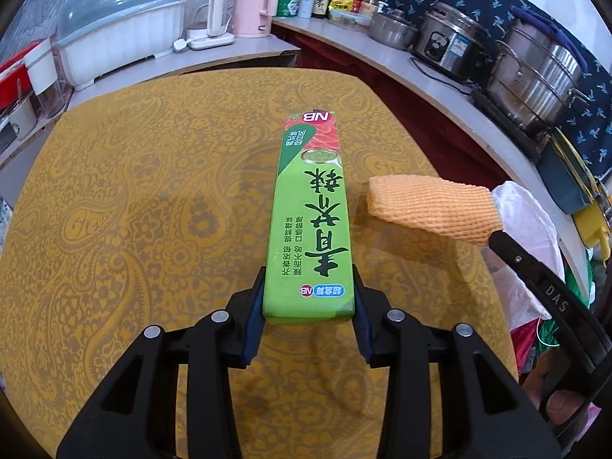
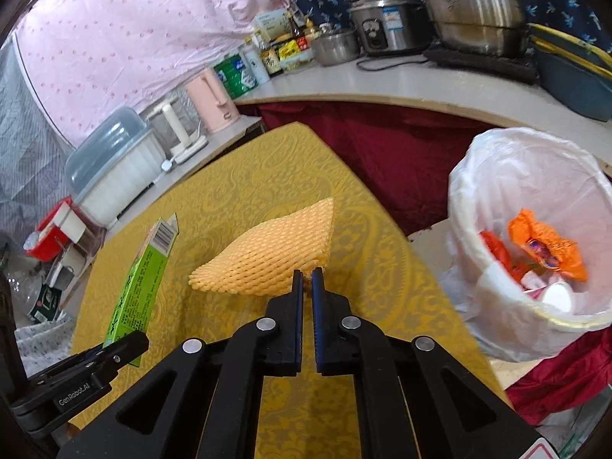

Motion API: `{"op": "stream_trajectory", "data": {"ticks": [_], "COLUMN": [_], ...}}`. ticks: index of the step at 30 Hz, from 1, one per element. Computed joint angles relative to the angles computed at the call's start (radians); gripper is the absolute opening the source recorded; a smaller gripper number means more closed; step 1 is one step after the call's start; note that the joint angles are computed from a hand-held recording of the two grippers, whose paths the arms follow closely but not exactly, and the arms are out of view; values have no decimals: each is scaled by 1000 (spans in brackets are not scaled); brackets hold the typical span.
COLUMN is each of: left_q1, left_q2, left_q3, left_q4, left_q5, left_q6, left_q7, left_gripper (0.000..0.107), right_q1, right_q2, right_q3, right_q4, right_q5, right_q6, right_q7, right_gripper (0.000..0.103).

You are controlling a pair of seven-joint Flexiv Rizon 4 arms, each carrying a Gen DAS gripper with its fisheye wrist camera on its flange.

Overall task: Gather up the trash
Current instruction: 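Lift the green box and mesh pad and carry both over the white bin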

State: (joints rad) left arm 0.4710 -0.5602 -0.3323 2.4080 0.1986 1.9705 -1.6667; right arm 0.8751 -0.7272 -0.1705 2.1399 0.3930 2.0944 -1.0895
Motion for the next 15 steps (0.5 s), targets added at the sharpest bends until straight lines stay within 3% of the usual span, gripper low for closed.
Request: {"op": "stream_trajectory", "data": {"ticks": [15], "left_q1": [-138], "left_q2": [97], "left_q3": [0], "left_q4": [23], "left_q5": [21], "left_q6": [20], "left_q7": [-22], "left_gripper": [37], "right_q1": [-95], "right_q2": [121], "right_q3": [59], "right_q4": [123], "right_q5": [138], "right_q6": [158], "right_q7": [-78], "right_gripper": [5]}}
